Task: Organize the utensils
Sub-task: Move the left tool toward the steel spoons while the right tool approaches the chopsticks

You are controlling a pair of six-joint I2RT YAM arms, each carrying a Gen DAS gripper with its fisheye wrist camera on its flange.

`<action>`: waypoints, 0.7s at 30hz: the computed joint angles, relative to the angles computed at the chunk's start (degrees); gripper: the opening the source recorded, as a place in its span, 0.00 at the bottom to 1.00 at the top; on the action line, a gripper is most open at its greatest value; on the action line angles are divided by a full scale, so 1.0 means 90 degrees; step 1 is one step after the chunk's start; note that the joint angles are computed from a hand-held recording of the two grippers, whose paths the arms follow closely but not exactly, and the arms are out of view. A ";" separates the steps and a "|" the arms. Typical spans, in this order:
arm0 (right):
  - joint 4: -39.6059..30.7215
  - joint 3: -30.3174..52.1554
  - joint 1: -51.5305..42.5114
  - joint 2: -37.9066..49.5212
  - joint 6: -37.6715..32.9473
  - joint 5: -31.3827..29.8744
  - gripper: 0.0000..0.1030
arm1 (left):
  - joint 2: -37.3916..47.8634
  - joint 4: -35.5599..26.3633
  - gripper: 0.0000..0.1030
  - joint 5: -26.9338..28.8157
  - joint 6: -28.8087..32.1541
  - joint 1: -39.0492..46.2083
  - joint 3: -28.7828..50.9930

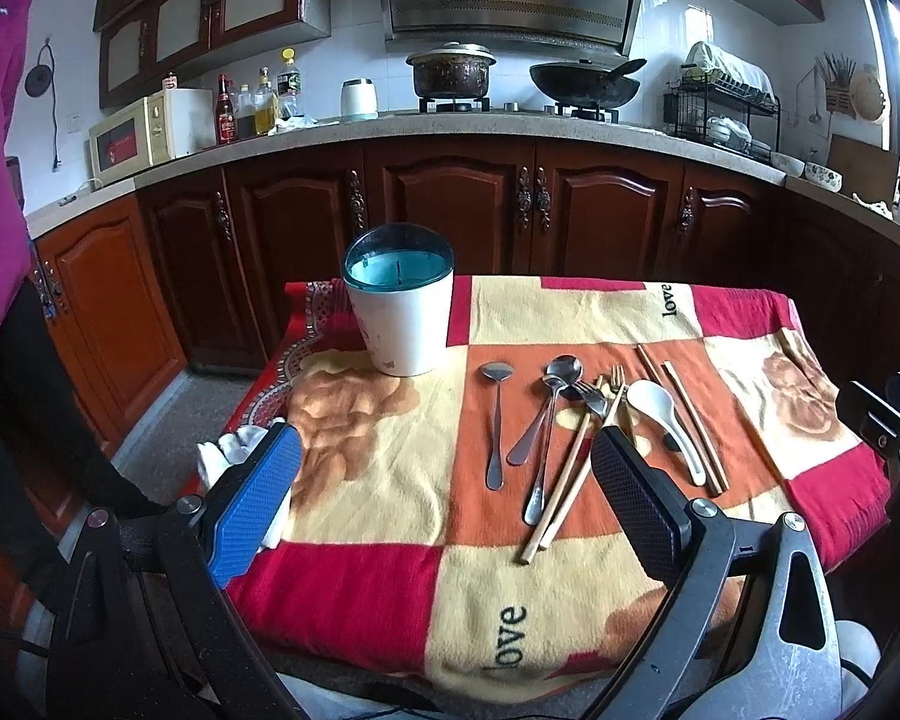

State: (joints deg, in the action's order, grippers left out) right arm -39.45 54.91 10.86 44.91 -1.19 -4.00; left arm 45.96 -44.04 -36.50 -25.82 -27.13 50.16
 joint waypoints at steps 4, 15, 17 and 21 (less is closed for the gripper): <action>0.0173 -0.0035 -0.0014 0.0180 0.0005 0.0009 0.71 | 0.0151 0.0252 0.95 0.0162 0.0104 0.0178 -0.0058; 0.0669 -0.0043 -0.0183 0.0720 -0.0079 -0.0010 0.71 | 0.0748 0.1027 0.95 0.0707 0.0595 0.0716 -0.0007; 0.0769 -0.0038 -0.0242 0.0845 -0.0099 -0.0038 0.71 | 0.0923 0.1201 0.95 0.0818 0.0679 0.0829 0.0014; 0.0992 0.0005 -0.0337 0.1200 -0.0131 -0.0067 0.71 | 0.1259 0.1509 0.95 0.1098 0.0816 0.1076 0.0047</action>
State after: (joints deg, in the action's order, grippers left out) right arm -30.52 54.95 7.82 55.71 -2.37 -4.60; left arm 57.30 -30.46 -26.62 -18.47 -17.44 50.58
